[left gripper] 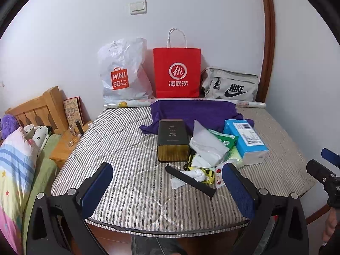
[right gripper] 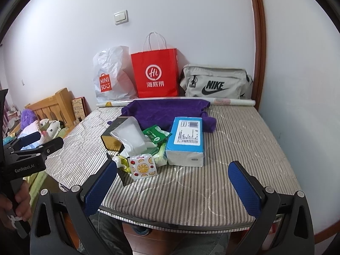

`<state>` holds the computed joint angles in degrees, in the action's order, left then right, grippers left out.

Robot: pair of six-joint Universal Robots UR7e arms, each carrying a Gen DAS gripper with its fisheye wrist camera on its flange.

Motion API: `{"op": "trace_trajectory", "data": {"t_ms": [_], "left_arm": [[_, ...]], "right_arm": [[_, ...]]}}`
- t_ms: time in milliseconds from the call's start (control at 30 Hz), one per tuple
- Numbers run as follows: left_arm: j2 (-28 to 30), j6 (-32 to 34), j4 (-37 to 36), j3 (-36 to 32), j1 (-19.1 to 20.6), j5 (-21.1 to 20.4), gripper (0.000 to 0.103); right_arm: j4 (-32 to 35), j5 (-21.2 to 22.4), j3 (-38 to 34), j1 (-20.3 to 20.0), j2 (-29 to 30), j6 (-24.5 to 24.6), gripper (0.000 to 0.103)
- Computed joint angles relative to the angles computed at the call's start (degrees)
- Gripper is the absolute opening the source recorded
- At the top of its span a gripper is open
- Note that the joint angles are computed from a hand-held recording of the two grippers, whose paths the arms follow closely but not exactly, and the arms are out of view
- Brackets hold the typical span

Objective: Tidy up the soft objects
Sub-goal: 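Grasp the orange-print snack packet with the right gripper while the left gripper reaches toward the pile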

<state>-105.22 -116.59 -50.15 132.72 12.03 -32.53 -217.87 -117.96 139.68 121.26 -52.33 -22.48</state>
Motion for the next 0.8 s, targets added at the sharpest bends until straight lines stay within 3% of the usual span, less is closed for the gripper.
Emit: {"op": "trace_trajectory", "data": {"t_ms": [200,367,800], "left_arm": [[-1.53,-0.68,0.41,1.26,3.57,0.83,0.103],[-3.53,2.50,-2.73,3.05,7.55,2.91,0.103],[-8.25,18.31,-20.27,8.50,17.20,8.07,0.102]], "right_arm": [[0.55,3.15,-1.79,-3.15,3.37,-1.15,0.103],[1.39,5.54,-4.65,-5.14,7.66,-3.29,0.103],[7.40,7.62,-13.79,-7.70,19.23,-5.76,0.095]]}}
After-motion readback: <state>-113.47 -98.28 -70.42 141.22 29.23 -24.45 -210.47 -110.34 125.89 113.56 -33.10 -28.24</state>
